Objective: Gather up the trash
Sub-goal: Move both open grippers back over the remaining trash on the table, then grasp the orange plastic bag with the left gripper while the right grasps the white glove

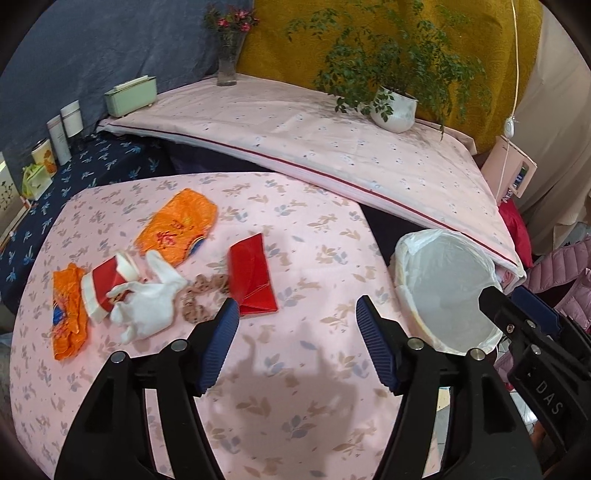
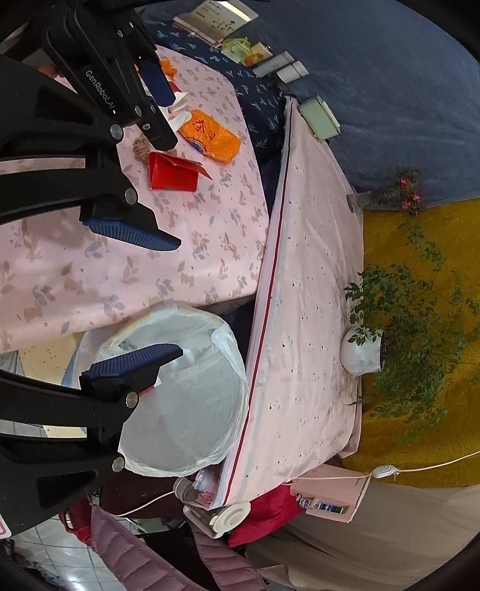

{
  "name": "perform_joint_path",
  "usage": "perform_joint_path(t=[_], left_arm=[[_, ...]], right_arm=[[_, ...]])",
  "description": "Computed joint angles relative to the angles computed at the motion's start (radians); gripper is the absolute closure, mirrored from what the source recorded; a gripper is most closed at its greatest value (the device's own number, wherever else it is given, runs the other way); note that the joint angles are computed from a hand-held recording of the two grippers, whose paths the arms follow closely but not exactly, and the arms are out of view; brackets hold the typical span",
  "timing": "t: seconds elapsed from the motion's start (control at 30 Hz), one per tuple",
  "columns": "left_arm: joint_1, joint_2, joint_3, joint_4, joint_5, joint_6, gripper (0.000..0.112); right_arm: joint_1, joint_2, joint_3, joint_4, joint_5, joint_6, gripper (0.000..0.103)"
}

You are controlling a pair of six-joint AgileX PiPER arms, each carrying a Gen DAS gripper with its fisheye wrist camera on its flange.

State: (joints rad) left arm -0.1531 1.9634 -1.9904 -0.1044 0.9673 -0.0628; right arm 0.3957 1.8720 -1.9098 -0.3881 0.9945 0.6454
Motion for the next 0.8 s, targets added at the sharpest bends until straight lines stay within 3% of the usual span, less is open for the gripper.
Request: perform_joint_path(t=[0.3,0.43,0.53,0.8], left_arm=[[0.126,-0.088,0.185,-0.030,-0.057,0.040,0.047],[0.192,-0.113,0.249,-0.027,-0.078,0.058,0.045],[0.249,-0.129,0.287,-0.030,-0.086,0.064,0.039],[0.388,-0.116,0.327,-0.026,-0.090,0.091,0.036]], right_arm=[[0.108,0.070,-0.091,0.012,0.042,0.014,0.050],[0.160,0.112,-0.138,0.014,0.058,0.015,0.045],[0.197,0.158,-0.199,0.024,0.082,0.008,0.045],[0.264,0.301,-0.394,0.076,0.156,-0.023,0.045]])
